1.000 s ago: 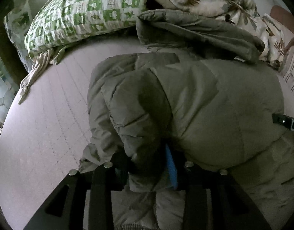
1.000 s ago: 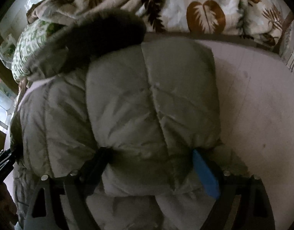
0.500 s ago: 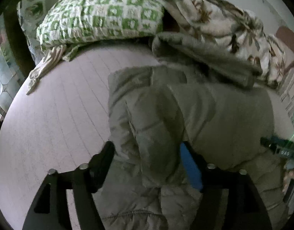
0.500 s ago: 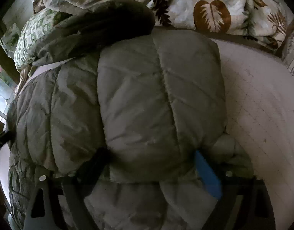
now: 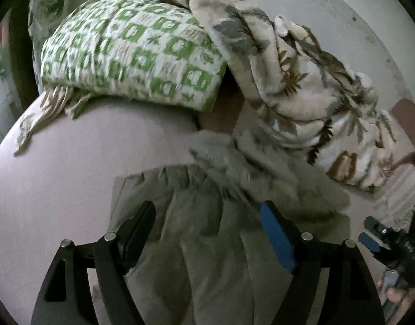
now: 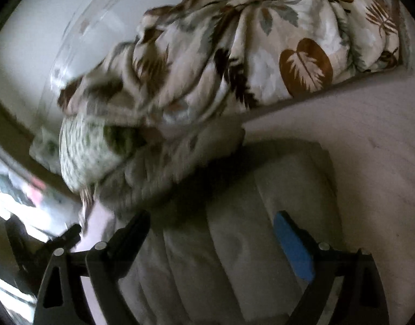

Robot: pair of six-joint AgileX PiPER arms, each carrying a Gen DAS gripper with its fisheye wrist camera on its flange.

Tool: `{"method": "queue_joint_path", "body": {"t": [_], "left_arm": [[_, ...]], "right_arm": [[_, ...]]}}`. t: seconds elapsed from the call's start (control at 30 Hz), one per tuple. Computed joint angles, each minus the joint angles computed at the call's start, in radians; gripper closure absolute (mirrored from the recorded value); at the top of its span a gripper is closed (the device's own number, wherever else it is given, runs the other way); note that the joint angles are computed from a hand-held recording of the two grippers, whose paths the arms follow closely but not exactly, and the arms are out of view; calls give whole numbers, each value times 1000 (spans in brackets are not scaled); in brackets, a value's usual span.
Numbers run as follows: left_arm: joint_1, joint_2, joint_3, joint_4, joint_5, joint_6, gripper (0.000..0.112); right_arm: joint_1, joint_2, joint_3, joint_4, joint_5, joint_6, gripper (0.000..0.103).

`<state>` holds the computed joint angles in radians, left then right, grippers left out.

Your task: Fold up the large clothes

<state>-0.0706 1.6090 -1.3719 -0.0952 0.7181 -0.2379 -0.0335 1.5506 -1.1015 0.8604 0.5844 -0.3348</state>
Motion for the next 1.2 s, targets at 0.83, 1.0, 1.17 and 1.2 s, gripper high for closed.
{"method": "queue_joint_path", "body": {"t": [0.83, 1.0, 1.17, 1.2], "left_arm": [[-65, 12, -142, -4, 71, 65, 105], [-33, -260, 64, -99, 75, 212, 104], [-41, -486, 345, -91, 54, 254, 104], [-62, -497, 387, -45, 37, 216, 104]], "right_arm": [[16, 56, -98, 273, 63, -173, 90], [-29, -162, 41, 302, 166, -237, 90], [-45, -381, 258, 268, 221, -286, 90], [-38, -399, 289, 258, 213, -290, 90]]}}
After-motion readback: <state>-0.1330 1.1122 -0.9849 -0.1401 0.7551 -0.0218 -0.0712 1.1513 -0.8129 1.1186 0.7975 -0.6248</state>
